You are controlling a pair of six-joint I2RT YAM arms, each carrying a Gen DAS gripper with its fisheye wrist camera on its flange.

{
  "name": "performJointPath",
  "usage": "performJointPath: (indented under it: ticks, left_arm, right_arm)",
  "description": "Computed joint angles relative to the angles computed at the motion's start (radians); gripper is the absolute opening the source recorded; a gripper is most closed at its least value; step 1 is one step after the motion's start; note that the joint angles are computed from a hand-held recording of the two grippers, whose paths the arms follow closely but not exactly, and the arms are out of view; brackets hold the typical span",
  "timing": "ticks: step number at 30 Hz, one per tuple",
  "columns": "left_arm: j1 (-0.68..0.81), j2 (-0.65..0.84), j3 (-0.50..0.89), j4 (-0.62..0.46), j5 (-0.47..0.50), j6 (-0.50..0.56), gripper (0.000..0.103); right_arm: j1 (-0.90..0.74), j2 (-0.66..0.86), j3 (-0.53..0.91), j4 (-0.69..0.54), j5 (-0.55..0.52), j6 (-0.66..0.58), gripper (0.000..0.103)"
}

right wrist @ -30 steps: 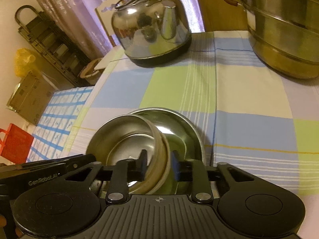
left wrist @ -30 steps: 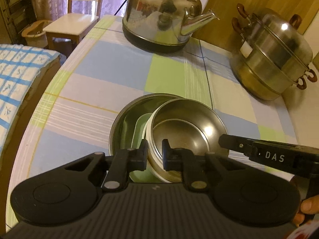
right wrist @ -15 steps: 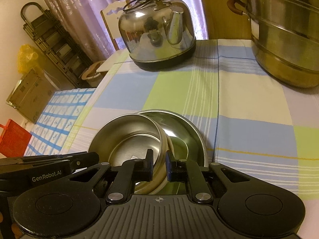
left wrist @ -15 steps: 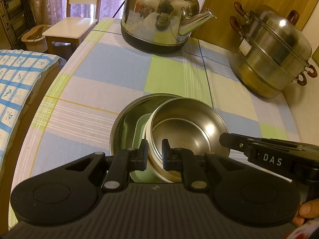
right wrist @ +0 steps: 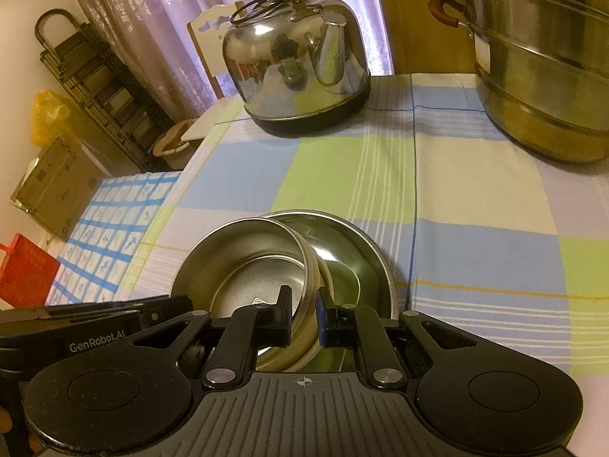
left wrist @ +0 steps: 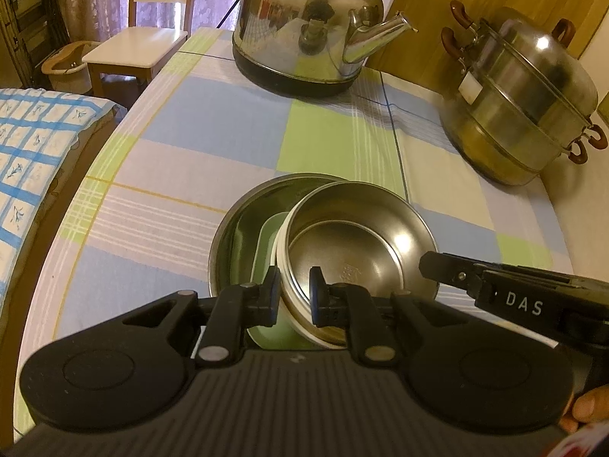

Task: Organize plates and bowls
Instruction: 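Lower the bowl stack with the left tool onto the saucer on the tray, then open the left tool to release the bowl stack, then withdraw the left tool away from the steel plate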

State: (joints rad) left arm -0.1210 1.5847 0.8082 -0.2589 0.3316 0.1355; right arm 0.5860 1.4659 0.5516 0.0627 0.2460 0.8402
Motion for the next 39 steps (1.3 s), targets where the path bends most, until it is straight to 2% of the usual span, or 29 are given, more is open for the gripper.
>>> performJointPath:
  ticks: [3,4,5,7,11,17,20,28,31,34,36,39]
  left_arm:
    - [0.002,-0.022,-0.014,0.005,0.001,-0.007,0.019]
    - [0.002,-0.029,-0.016,0.005,0.001,-0.009,0.022]
    - [0.004,-0.039,-0.020,0.003,0.002,-0.011,0.024]
    - [0.007,-0.061,-0.027,-0.002,0.004,-0.015,0.029]
    - [0.014,-0.117,-0.045,-0.019,0.010,-0.014,0.037]
    - [0.015,-0.240,-0.096,-0.052,0.003,0.003,0.047]
    - [0.011,-0.322,-0.130,-0.078,-0.005,0.004,0.059]
    - [0.002,-0.564,-0.215,-0.188,-0.030,-0.009,0.065]
    - [-0.013,-0.684,-0.252,-0.247,-0.049,-0.014,0.075]
    - [-0.030,-0.805,-0.284,-0.325,-0.065,-0.019,0.075]
    - [-0.041,-0.887,-0.301,-0.391,-0.065,-0.030,0.076]
    - [-0.080,-1.017,-0.327,-0.488,-0.098,-0.061,0.086]
  right_arm:
    - [-0.002,-0.018,-0.010,-0.002,-0.002,0.001,0.016]
    - [-0.002,-0.026,-0.016,-0.001,0.000,0.001,0.021]
    - [0.004,-0.036,-0.018,-0.007,0.008,0.005,0.032]
    - [0.017,-0.067,-0.032,-0.013,0.029,0.009,0.048]
    - [0.051,-0.113,-0.040,-0.059,0.071,0.018,0.056]
    - [0.120,-0.199,-0.062,-0.159,0.148,0.050,0.062]
    - [0.156,-0.251,-0.079,-0.206,0.179,0.077,0.063]
    - [0.300,-0.434,-0.128,-0.375,0.280,0.194,0.067]
    - [0.384,-0.511,-0.144,-0.462,0.333,0.263,0.068]
    - [0.493,-0.564,-0.146,-0.573,0.402,0.361,0.069]
    - [0.586,-0.595,-0.148,-0.658,0.457,0.456,0.069]
    - [0.740,-0.595,-0.134,-0.795,0.531,0.637,0.070]
